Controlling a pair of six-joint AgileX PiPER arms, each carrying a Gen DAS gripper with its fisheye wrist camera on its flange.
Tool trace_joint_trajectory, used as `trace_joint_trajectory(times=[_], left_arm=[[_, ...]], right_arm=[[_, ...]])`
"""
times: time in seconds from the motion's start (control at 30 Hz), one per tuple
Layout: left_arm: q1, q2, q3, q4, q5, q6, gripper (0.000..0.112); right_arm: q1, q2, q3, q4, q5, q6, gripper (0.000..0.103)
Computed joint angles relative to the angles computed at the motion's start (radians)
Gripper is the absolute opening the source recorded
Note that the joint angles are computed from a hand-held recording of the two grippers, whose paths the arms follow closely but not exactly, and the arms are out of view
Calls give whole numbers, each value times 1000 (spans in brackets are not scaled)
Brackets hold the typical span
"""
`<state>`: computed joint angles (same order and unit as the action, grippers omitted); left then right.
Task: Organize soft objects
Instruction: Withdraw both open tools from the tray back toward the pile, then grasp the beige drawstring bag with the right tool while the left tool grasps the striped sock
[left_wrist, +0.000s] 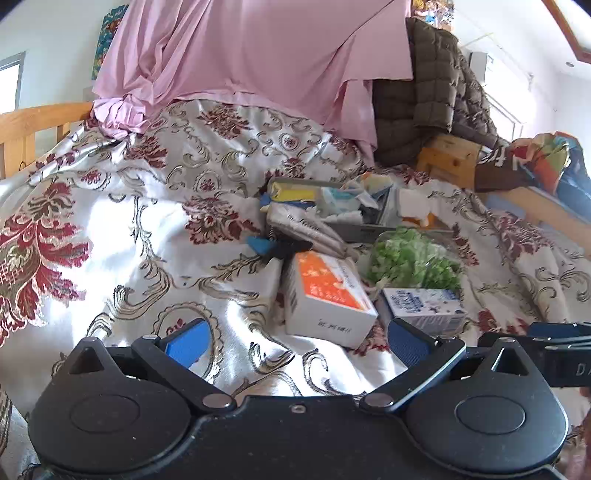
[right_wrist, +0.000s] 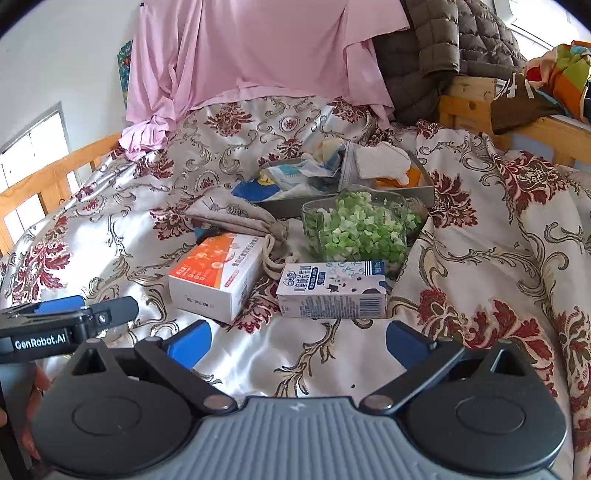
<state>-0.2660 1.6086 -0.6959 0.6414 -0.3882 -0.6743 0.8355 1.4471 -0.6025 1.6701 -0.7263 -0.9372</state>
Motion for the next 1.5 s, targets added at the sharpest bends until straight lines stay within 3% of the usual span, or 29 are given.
trace_joint_trajectory(times=[0.3, 0.6, 0.9, 1.03, 1.23, 1.5], left_arm=[[5, 51, -50, -117, 38, 70, 102], [22, 128, -117, -240, 15, 144, 102], [64, 190, -185, -152, 22, -7, 102], [70, 212, -215, -154, 21, -9, 102], [75, 254, -272, -49, 27, -129, 102], [54, 276, -295, -37, 46, -139, 102]], right_arm=[[-70, 45, -34, -3, 97, -37, 103], [-112, 83, -36, -124, 144, 71, 103], [-63, 130, -37, -291, 40, 195, 103], [-53, 164, -58, -314, 4, 192, 103], [-48, 199, -67, -339, -54, 225, 103], [-113, 217, -79, -402, -13, 329, 103]])
